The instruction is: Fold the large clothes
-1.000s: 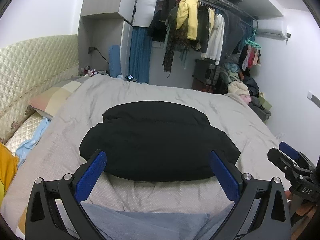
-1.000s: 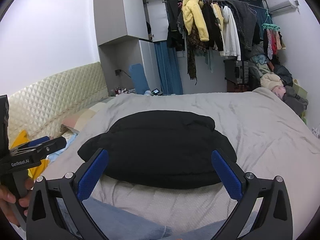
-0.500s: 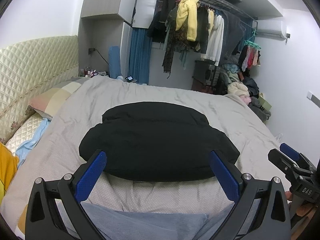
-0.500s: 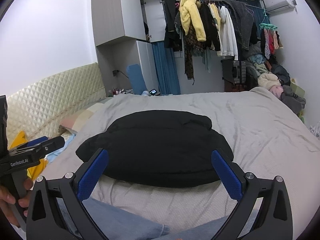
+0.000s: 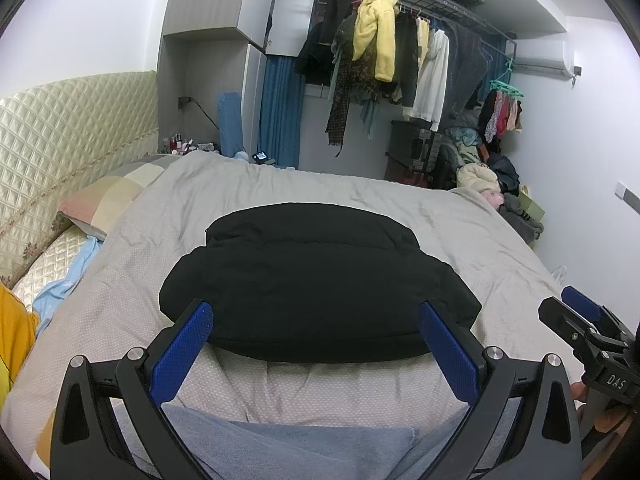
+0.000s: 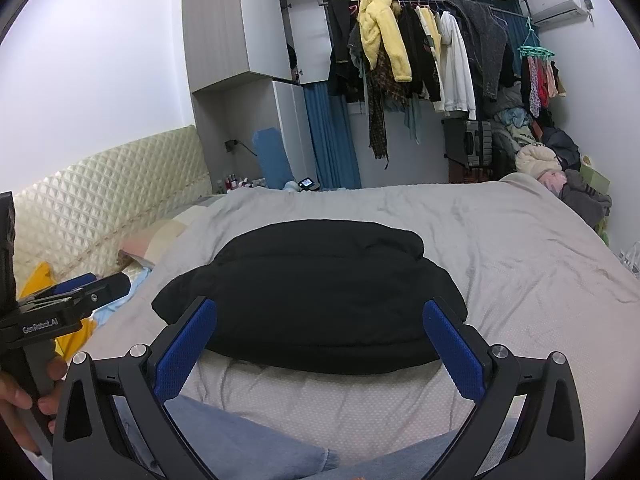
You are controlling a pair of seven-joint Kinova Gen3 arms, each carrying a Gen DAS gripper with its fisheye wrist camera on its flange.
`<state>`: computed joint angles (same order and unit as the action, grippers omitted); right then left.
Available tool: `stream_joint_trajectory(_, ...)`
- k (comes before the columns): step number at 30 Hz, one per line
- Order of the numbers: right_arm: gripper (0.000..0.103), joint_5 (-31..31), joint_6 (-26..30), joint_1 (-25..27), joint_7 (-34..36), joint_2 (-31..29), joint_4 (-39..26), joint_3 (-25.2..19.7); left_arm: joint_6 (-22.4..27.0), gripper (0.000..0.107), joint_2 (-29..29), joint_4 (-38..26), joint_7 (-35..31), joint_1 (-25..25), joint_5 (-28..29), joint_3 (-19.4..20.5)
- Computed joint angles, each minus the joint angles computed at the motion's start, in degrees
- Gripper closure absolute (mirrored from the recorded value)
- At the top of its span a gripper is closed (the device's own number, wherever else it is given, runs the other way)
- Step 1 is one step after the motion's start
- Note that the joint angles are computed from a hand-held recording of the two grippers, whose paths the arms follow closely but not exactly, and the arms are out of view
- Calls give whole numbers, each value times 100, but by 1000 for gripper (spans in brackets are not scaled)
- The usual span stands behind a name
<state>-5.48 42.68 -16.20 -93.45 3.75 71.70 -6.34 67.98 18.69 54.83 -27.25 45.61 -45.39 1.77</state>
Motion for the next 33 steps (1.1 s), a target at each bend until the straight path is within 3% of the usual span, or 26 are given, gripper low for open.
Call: stream_joint_trajectory(33, 0, -267, 27, 82, 200, -9, -77, 9, 6, 5, -19, -30, -66, 7, -28, -3)
